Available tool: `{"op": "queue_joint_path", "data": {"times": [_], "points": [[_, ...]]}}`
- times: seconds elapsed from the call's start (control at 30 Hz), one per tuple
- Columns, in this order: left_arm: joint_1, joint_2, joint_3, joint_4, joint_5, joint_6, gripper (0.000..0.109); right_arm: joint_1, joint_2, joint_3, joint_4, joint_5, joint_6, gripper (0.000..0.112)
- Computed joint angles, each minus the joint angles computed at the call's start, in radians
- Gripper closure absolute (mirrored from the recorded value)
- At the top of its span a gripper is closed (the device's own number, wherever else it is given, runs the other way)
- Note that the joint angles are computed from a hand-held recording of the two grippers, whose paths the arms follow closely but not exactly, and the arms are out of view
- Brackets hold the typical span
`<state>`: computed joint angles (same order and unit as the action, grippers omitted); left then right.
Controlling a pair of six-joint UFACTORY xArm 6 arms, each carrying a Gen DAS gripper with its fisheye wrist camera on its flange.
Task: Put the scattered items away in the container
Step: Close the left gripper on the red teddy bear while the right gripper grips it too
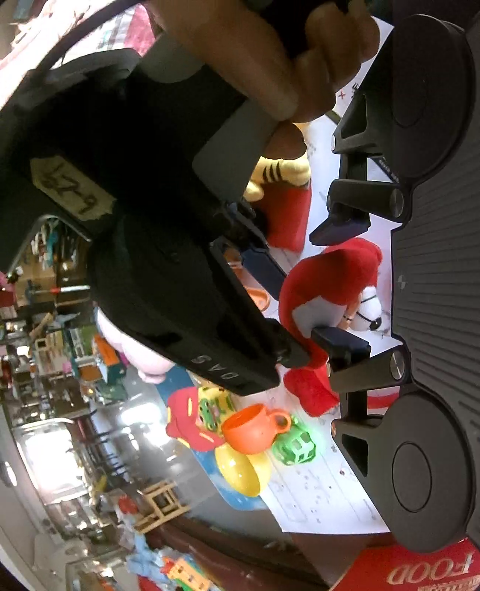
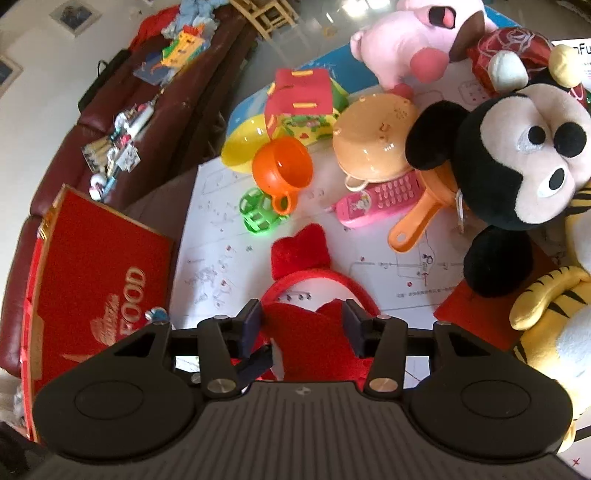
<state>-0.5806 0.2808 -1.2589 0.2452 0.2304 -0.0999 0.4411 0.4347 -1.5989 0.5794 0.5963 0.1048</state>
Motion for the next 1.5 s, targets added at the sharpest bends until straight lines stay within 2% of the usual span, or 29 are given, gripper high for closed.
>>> {"op": "queue_joint_path", "data": {"times": [0.07, 0.17, 0.3, 0.37, 0.43, 0.63, 0.67, 0.7, 0.77, 0.83, 1.0, 1.03, 1.07, 1.13, 1.17, 1.27, 1.33, 1.5], "points": [[-0.001, -0.001, 0.003, -0.059, 0.004, 0.051, 0.045, 0.001, -0.012, 0.024, -0.041, -0.014, 0.015, 0.058], [0.007, -0.011, 0.023, -0.104, -0.001, 0.085, 0.037, -0.007, -0.037, 0.070, -0.124, -0.050, 0.073, 0.061], [0.019, -0.012, 0.034, -0.092, 0.004, 0.076, 0.036, -0.030, -0.067, 0.120, -0.198, -0.057, 0.120, 0.060], [0.013, -0.005, 0.025, -0.116, 0.022, 0.097, 0.037, -0.041, -0.082, 0.143, -0.202, -0.068, 0.149, 0.060], [0.001, 0.002, 0.018, -0.192, 0.035, 0.176, 0.036, -0.048, -0.095, 0.159, -0.214, -0.082, 0.174, 0.060], [-0.047, 0.012, 0.015, -0.204, 0.030, 0.194, 0.033, -0.047, -0.125, 0.195, -0.189, -0.079, 0.139, 0.058], [-0.051, 0.024, 0.003, -0.178, 0.034, 0.174, 0.034, -0.048, -0.133, 0.203, -0.179, -0.078, 0.136, 0.058], [-0.050, 0.036, -0.006, -0.111, 0.033, 0.119, 0.056, -0.048, -0.138, 0.210, -0.168, -0.078, 0.132, 0.057], [-0.052, 0.050, -0.026, -0.099, 0.067, 0.108, 0.080, -0.050, -0.151, 0.224, -0.134, -0.073, 0.116, 0.056], [-0.049, 0.034, -0.005, -0.090, 0.045, 0.103, 0.081, -0.051, -0.168, 0.241, -0.096, -0.076, 0.100, 0.056], [-0.010, -0.020, 0.049, 0.263, -0.002, -0.096, 0.081, -0.039, -0.180, 0.235, -0.029, -0.083, 0.046, 0.056], [0.002, -0.029, 0.057, 0.333, -0.009, -0.130, 0.080, -0.035, -0.179, 0.228, 0.003, -0.086, 0.020, 0.056], [0.013, -0.037, 0.066, 0.376, -0.009, -0.129, 0.075, -0.032, -0.177, 0.221, 0.024, -0.088, 0.002, 0.056], [0.024, -0.042, 0.068, 0.374, 0.020, -0.097, 0.070, -0.027, -0.166, 0.198, 0.027, -0.079, -0.006, 0.056], [0.032, -0.045, 0.074, 0.376, 0.020, -0.097, 0.055, -0.024, -0.157, 0.185, -0.005, -0.065, 0.017, 0.057], [0.049, -0.066, 0.103, 0.315, 0.002, -0.057, 0.035, -0.018, -0.135, 0.165, -0.051, -0.017, 0.056, 0.057], [0.058, -0.085, 0.133, 0.248, -0.030, -0.015, 0.033, -0.016, -0.132, 0.174, -0.023, -0.016, 0.047, 0.055], [0.045, -0.109, 0.176, -0.073, -0.073, 0.211, 0.034, -0.012, -0.150, 0.193, -0.032, 0.000, 0.022, 0.053]]}}
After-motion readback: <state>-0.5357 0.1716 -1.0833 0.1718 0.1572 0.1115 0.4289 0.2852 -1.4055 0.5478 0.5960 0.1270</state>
